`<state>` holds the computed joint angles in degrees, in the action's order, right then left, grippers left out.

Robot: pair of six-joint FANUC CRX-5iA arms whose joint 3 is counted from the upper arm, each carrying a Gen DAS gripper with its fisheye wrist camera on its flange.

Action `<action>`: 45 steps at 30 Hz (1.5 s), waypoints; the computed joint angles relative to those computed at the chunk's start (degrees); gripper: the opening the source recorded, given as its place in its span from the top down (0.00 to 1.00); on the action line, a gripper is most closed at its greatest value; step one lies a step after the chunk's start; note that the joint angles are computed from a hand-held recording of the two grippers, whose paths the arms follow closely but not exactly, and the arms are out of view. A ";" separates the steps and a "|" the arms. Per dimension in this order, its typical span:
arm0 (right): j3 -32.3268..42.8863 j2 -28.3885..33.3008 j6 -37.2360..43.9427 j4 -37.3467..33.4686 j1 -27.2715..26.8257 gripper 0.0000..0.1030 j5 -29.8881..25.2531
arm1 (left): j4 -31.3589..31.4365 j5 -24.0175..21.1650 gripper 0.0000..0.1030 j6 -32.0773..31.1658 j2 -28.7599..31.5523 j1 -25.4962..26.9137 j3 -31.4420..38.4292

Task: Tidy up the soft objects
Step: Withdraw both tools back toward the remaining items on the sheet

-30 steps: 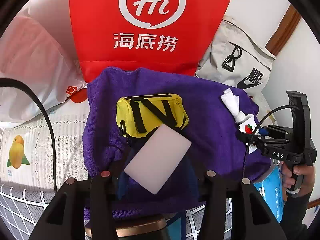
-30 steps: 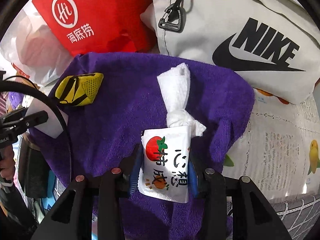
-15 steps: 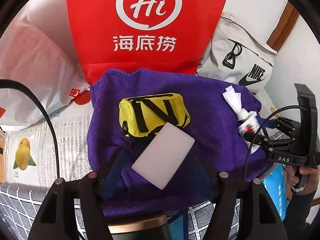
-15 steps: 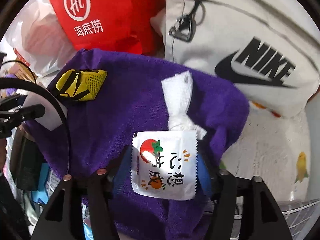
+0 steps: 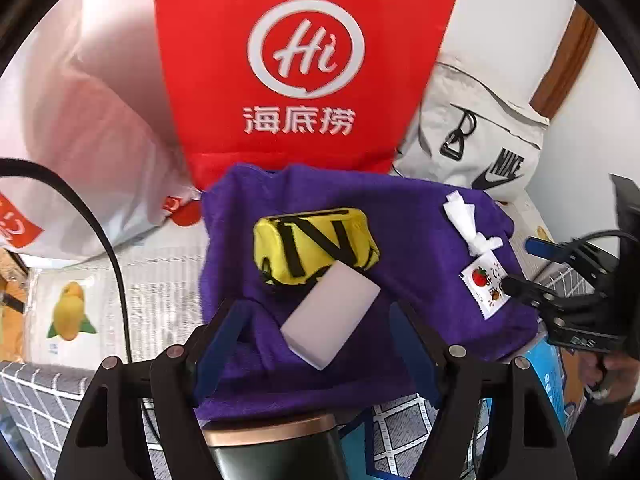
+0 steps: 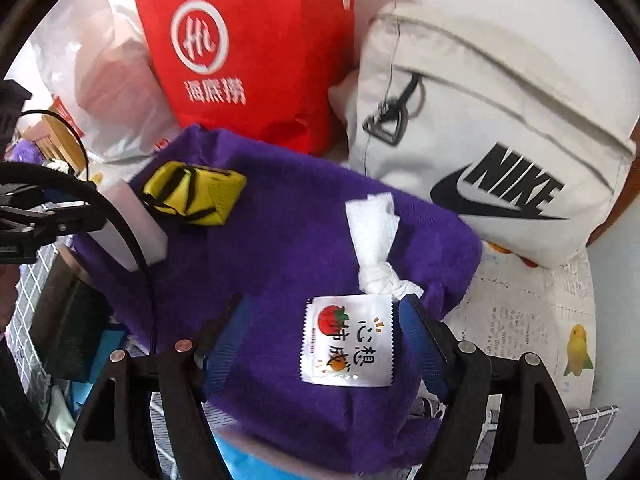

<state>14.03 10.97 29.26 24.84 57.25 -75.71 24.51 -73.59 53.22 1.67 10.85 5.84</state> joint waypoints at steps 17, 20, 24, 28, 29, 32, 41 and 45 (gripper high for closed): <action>-5.25 -7.69 -17.13 12.25 14.25 0.26 -2.79 | 5.34 -1.83 0.28 -7.19 -10.64 3.53 -3.70; -5.02 -7.52 -18.34 12.70 17.36 0.26 -4.74 | 7.16 -3.95 0.28 -9.91 -13.79 5.84 -5.87; -6.05 -8.30 -22.08 11.91 20.94 0.26 -4.63 | 8.80 -6.86 0.28 -13.97 -18.32 9.48 -10.02; -6.31 -7.86 -24.52 11.84 24.66 0.26 -6.81 | 9.40 -9.93 0.28 -17.31 -22.70 13.57 -15.02; -6.46 -7.88 -25.18 11.86 25.33 0.26 -7.09 | 9.57 -11.16 0.28 -18.15 -23.84 14.66 -16.48; -7.93 -8.59 -28.15 12.47 27.88 0.26 -7.37 | 9.30 -14.12 0.28 -20.25 -26.31 15.72 -19.68; -14.11 -13.22 -40.84 13.93 35.65 0.26 -12.80 | 6.83 -13.24 0.26 -22.39 -29.99 7.74 -27.67; -17.75 -16.26 -47.30 13.73 38.57 0.26 -14.56 | 2.70 -9.42 0.26 -22.23 -30.72 2.56 -28.45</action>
<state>-3.72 -5.30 -18.04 38.57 95.83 -90.27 27.21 -83.01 30.99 -29.05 13.40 -22.61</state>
